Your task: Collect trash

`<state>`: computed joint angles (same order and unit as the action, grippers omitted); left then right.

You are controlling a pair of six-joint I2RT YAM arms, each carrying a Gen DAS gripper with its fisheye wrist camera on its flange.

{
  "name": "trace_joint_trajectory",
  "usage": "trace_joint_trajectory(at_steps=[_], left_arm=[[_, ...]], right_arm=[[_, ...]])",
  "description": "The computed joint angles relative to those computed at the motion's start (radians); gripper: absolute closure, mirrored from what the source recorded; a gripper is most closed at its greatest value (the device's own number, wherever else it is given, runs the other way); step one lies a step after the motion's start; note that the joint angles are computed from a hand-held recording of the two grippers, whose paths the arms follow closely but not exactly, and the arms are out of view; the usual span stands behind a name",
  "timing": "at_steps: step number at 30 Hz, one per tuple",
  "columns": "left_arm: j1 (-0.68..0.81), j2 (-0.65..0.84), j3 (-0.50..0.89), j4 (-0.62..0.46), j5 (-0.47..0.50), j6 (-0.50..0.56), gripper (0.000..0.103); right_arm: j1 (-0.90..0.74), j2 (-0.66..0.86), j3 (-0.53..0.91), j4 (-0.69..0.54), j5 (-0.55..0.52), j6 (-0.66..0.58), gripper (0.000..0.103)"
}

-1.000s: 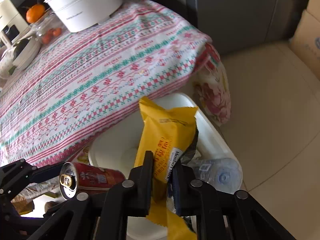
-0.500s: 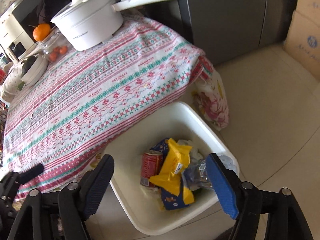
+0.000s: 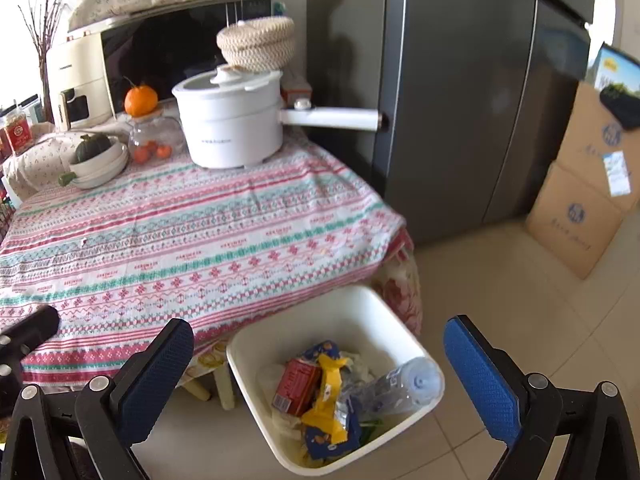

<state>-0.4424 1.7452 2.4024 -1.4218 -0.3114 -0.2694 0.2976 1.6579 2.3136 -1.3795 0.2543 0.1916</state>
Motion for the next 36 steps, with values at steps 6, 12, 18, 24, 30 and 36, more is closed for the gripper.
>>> trace_joint_trajectory(at_steps=[6, 12, 18, 24, 30, 36], left_arm=[[0.014, -0.071, -0.042, 0.034, -0.027, 0.000, 0.000], [0.036, -0.109, -0.086, 0.056, -0.012, -0.014, 0.000], [0.059, -0.124, -0.121, 0.062, 0.017, -0.015, 0.000], [0.060, -0.134, -0.137, 0.071, 0.019, -0.022, 0.000], [0.054, -0.143, -0.148, 0.085, 0.024, -0.022, 0.000], [0.049, -0.141, -0.143, 0.082, 0.024, -0.025, 0.000]], right_arm=[[0.093, -0.029, -0.002, 0.040, 0.129, -0.007, 0.000], [0.136, 0.006, 0.051, 0.035, 0.159, -0.021, 0.000], [0.147, 0.020, 0.058, 0.039, 0.174, -0.014, 0.000], [0.135, 0.004, 0.032, 0.056, 0.171, -0.004, 0.000], [0.131, -0.011, 0.014, 0.069, 0.167, -0.004, 0.000], [0.134, -0.015, 0.011, 0.076, 0.169, -0.011, 0.000]])
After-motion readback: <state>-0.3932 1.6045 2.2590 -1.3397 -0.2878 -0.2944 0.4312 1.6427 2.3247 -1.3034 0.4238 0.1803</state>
